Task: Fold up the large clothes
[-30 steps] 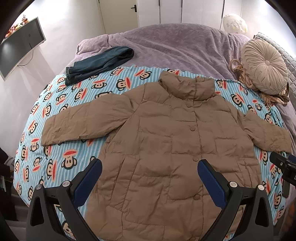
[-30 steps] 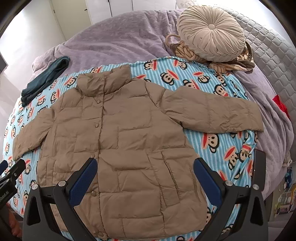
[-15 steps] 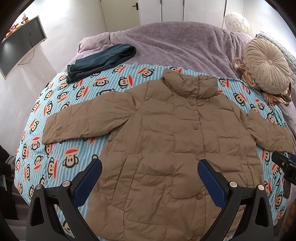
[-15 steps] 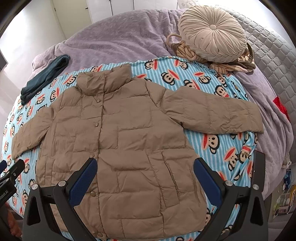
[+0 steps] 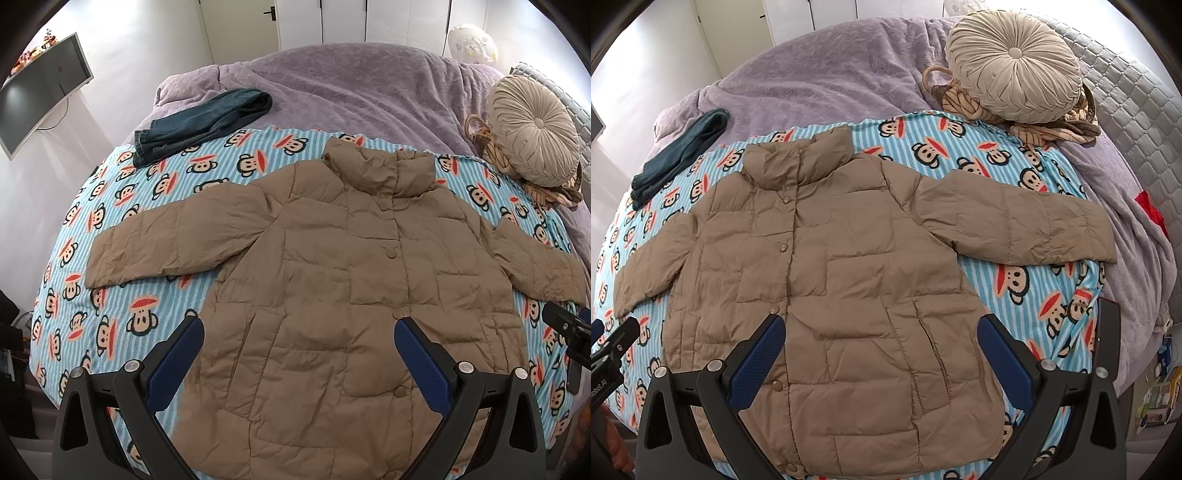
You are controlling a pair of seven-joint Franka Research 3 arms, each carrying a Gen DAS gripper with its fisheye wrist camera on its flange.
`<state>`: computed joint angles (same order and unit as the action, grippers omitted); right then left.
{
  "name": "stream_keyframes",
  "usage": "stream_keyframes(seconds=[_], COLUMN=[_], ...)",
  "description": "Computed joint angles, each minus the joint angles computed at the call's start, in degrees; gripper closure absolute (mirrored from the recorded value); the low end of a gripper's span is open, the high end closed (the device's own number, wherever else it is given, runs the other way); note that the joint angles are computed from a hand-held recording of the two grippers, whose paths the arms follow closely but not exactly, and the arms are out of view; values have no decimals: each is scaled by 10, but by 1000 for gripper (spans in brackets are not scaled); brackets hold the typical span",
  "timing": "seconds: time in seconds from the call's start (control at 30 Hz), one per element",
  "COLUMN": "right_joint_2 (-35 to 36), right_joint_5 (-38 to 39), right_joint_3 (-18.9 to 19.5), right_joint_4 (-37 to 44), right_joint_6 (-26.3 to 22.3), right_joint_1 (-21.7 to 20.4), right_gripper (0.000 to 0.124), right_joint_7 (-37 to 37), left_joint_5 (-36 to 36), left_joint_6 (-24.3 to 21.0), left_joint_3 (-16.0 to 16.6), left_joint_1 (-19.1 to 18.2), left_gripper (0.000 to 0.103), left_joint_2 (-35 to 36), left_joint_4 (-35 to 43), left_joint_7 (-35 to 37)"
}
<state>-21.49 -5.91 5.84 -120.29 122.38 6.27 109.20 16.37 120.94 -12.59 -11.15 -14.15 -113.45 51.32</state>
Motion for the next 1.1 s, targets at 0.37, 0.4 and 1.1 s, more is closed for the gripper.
stream_keyframes(seconds=[0.37, 0.4, 1.1], right_joint_2=[4, 4, 10], right_joint_5=[0, 0, -1], right_joint_3=[1, 0, 1], right_joint_4=[2, 2, 8], right_joint_6=[0, 0, -4], right_joint_1=[2, 2, 6], right_gripper=[21, 21, 21], right_joint_7=[3, 3, 7], left_joint_5=[-2, -2, -3], left_joint_6=[0, 0, 2], left_joint_3=[2, 2, 5], left_joint_1=[1, 1, 5], left_gripper=[0, 0, 0], left_joint_2=[-1, -1, 1], left_joint_4=[-1, -1, -2], left_joint_7=[3, 3, 8])
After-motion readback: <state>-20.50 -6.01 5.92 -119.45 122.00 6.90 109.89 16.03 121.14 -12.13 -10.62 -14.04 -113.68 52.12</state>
